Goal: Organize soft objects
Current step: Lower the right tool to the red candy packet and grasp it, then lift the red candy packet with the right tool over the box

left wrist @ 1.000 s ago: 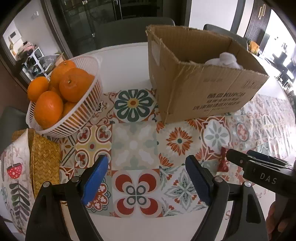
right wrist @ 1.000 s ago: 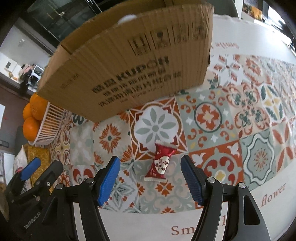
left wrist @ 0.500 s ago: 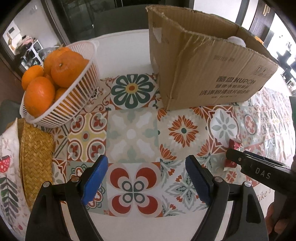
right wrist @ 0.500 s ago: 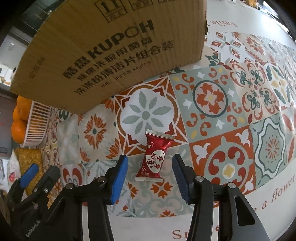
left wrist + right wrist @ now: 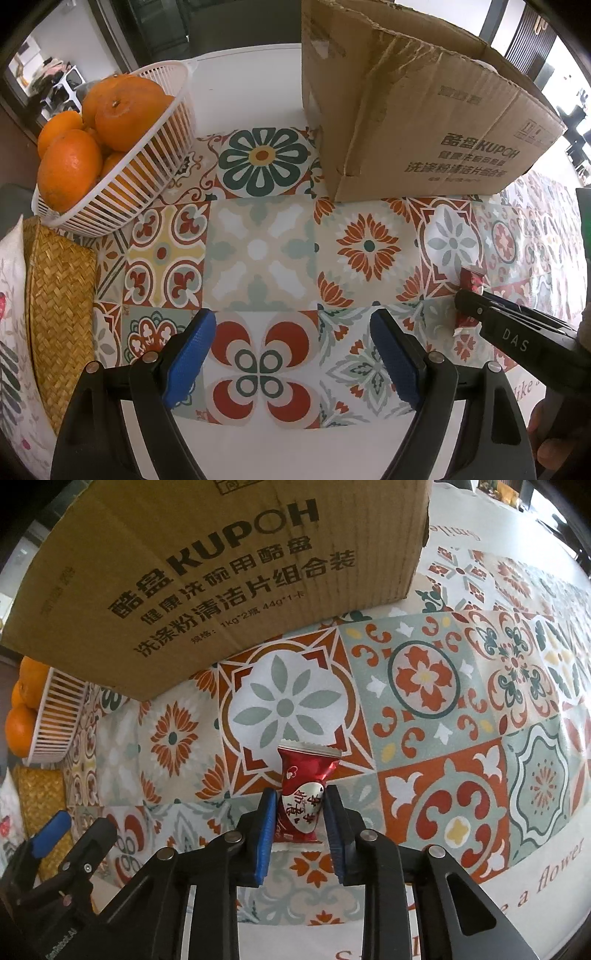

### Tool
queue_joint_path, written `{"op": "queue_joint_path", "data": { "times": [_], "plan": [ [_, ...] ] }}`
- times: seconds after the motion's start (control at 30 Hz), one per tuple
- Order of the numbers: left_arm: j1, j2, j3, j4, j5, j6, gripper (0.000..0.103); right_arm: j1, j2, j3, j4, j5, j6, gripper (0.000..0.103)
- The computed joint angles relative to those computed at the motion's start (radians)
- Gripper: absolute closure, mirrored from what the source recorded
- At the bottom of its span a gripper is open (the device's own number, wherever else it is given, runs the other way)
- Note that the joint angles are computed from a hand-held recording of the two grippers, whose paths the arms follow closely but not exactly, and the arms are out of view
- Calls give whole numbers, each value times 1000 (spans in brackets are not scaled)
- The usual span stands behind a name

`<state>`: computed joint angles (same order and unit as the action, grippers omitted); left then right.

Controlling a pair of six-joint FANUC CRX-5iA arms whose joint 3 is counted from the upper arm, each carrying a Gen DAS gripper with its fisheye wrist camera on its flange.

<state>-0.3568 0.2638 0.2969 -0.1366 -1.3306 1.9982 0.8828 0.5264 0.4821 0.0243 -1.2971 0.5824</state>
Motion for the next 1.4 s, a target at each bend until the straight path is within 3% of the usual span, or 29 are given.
{"op": "queue_joint_path", "data": {
  "times": [0.63, 1.13, 1.4],
  "plan": [
    [-28, -38, 26, -14, 6, 10, 17, 11, -127, -95, 68, 65, 15, 78],
    [-67, -69, 122, -105, 21, 32, 4, 41, -208, -110, 201, 142, 12, 78],
    [-84, -70, 182, -158, 12, 44, 3, 37, -205, -74, 229, 183, 36, 78]
  ]
}}
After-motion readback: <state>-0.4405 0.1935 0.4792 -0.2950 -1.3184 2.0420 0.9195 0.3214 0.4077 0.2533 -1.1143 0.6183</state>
